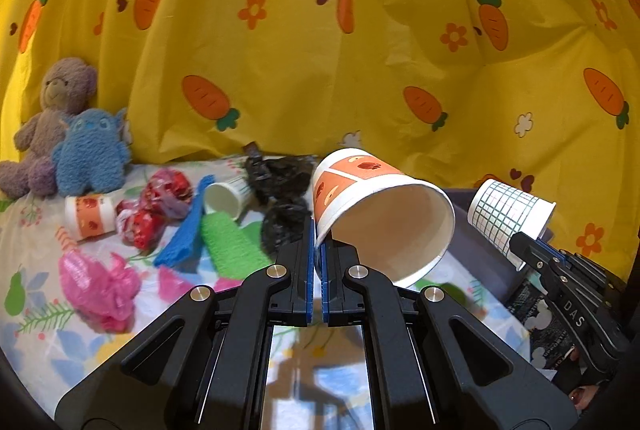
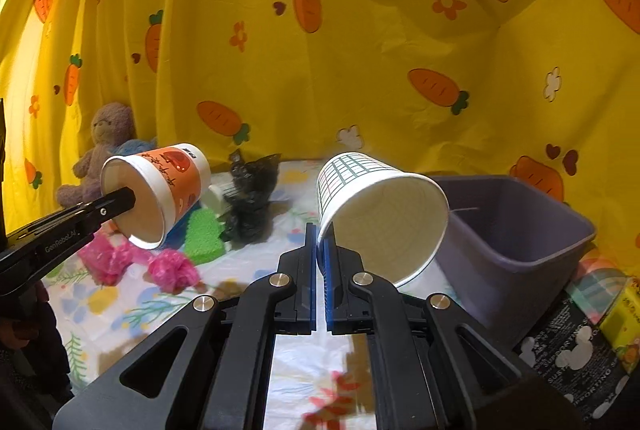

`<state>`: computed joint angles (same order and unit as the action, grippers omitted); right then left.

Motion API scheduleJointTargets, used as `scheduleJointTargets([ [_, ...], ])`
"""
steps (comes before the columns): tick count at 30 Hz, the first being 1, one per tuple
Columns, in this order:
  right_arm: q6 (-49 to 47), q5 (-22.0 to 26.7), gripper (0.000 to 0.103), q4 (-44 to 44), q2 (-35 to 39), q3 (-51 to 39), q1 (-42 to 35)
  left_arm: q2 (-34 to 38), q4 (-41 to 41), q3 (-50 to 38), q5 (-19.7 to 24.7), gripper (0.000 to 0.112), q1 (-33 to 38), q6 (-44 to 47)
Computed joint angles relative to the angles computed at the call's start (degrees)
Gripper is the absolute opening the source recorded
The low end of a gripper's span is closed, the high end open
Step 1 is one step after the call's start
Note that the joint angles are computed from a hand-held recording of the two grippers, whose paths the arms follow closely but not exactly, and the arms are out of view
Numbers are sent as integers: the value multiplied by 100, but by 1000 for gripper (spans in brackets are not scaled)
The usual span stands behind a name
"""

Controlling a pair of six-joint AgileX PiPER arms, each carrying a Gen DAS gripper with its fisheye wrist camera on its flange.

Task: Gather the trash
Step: 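Carry both held cups over the grey bin with both tools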

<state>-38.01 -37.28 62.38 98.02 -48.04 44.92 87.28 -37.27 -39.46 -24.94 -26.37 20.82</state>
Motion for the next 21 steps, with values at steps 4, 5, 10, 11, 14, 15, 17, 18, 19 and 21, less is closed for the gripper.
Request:
scheduleJointTargets([
  [4,-591,21,4,552,-62,-134,-608,777,438,-1220,540,2,-272,-108],
  [5,-671,61,4,631,-57,-158,-755,982,529,-1535,683,2,-334,-141],
  [10,-1051,505,4,931,120,-352,-1434,2181,779,-3331,1664,2,-492,-173],
  [11,-1133,564,4,1006,174,-391,-1514,2405,939,-3680,1891,2,-491,-330],
  [14,-1316,765,4,1149,293,-490,-1792,3078,887,-4763,2599,2,-505,-265],
  [15,-1402,831,4,1212,322,-538,-1882,3288,907,-5100,2832,2,-506,-272],
  [17,-1485,872,4,1296,380,-582,-1991,3649,1440,-5658,3114,2,-565,-765],
  [18,-1565,941,4,1363,432,-662,-2065,3810,1520,-5902,3234,2,-580,-828],
  [19,-1562,977,4,1380,459,-678,-2097,3955,1700,-6119,3332,2,-601,-993],
  [21,-1545,1047,4,1372,511,-706,-2169,4220,1881,-6541,3569,2,-624,-1151],
])
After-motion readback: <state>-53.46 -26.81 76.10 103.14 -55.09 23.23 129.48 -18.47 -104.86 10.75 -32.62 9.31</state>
